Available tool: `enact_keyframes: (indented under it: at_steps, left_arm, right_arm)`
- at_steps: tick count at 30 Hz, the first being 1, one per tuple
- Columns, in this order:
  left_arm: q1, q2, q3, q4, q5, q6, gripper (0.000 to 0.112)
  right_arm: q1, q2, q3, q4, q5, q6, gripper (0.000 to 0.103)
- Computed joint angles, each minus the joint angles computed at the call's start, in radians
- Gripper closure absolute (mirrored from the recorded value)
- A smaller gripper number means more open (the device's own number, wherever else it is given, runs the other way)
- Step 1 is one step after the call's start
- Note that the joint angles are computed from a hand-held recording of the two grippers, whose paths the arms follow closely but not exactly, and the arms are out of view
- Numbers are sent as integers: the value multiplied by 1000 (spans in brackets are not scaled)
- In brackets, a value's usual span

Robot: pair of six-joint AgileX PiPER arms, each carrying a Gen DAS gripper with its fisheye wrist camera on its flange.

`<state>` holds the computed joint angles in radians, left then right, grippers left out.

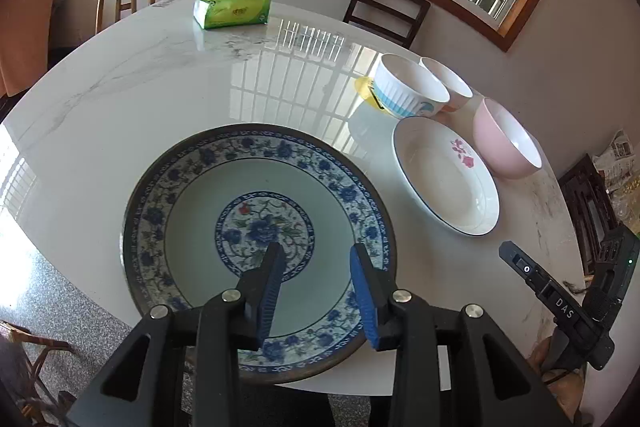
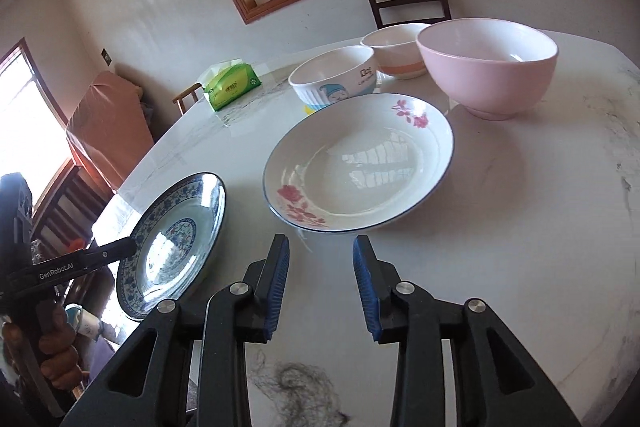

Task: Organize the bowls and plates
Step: 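Move both grippers to the white pink-flower plate and grasp its rim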

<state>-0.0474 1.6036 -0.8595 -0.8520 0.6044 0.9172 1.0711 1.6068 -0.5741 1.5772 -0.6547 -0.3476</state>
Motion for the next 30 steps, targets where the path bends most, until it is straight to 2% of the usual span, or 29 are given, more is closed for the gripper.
enact_keyframes:
  at_steps: [3, 5, 7, 11, 14, 18, 26, 30]
  left_arm:
    - [-80, 29, -58, 33, 21, -70, 77]
    - [-138, 55, -107, 70, 23, -123, 72]
    - [-188, 88, -158, 96, 20, -162, 66]
    - [-272, 178, -284, 220, 9, -311, 66]
    - [-277, 259, -386, 218, 62, -353, 66]
    - [-294, 348, -505, 268, 100, -443, 66]
    - [-314, 475, -658, 343, 150, -569, 66]
    - [-307, 513, -693, 321, 175, -581, 66]
  right_arm:
    - [-18, -43, 97, -47, -4, 114, 67]
    - [-46, -65, 151, -99, 6, 185, 64]
    - [-85, -93, 197, -175, 19, 263, 63]
    - [-193, -141, 248, -361, 61, 384, 53]
    - [-302, -155, 267, -581, 108, 538, 46]
    - [-425, -133, 247, -793, 170, 673, 43]
    - [-607, -60, 221, -1196, 209, 965, 42]
    - [-644, -28, 188, -1281, 230, 1005, 41]
